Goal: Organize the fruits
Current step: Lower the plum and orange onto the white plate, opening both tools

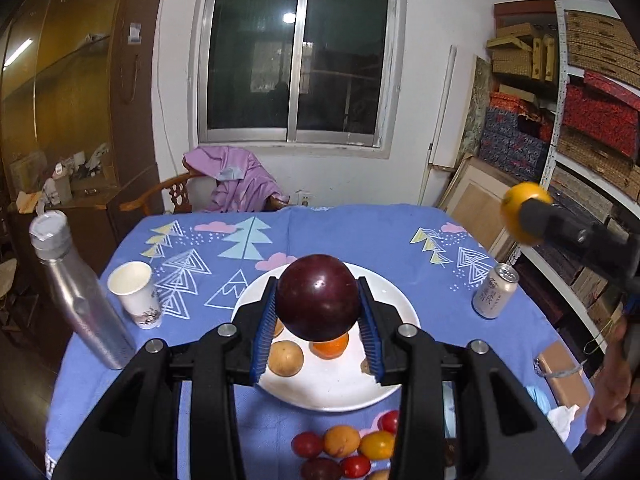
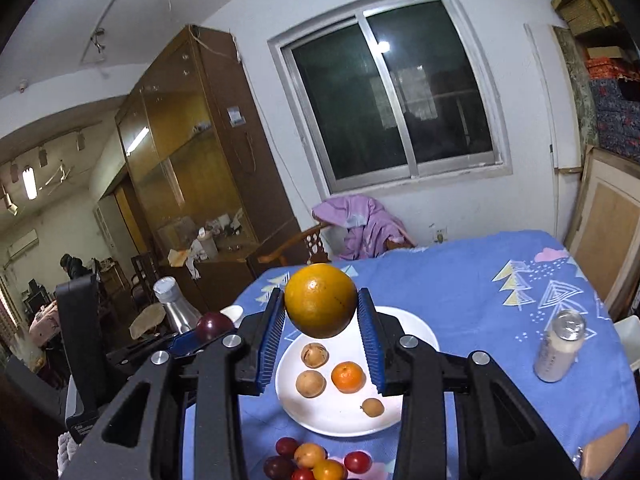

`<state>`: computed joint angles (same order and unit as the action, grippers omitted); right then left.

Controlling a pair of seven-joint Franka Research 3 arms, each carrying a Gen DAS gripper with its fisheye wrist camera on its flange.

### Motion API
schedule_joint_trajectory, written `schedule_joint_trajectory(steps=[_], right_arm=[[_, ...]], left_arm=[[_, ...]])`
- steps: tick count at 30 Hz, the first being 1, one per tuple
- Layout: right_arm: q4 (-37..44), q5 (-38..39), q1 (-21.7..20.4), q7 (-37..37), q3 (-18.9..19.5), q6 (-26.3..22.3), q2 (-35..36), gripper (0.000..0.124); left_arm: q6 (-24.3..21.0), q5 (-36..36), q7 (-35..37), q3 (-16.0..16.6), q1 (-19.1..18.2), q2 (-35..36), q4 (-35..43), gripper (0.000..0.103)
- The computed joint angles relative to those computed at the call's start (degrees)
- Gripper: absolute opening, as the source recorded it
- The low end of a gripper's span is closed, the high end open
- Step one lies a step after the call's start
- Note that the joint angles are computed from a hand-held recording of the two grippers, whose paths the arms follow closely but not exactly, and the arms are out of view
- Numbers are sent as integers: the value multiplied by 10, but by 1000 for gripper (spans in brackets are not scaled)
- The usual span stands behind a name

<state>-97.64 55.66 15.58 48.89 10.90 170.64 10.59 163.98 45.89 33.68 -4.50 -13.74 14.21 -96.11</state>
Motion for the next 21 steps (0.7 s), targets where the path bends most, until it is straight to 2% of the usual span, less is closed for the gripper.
schedule_joint_trajectory(steps=[4, 11, 16, 19, 21], right_arm=[[70, -150, 32, 137, -42, -38, 88, 37], [207, -297, 44, 291, -80, -120, 222, 37], [279, -364, 37, 346, -82, -179, 288, 37], [305, -380, 32, 360, -75, -197, 308, 37], [318, -390, 31, 362, -73, -200, 318, 37]], left_arm=[[-39, -56, 50, -8, 8, 80, 76, 37], [-128, -176, 189, -19, 14, 230, 255, 37], [-168, -242, 249, -25, 14, 315, 366, 37], [-195, -286, 288, -37, 18, 364, 430, 37], [-215, -296, 302, -29, 9, 388, 466, 37]])
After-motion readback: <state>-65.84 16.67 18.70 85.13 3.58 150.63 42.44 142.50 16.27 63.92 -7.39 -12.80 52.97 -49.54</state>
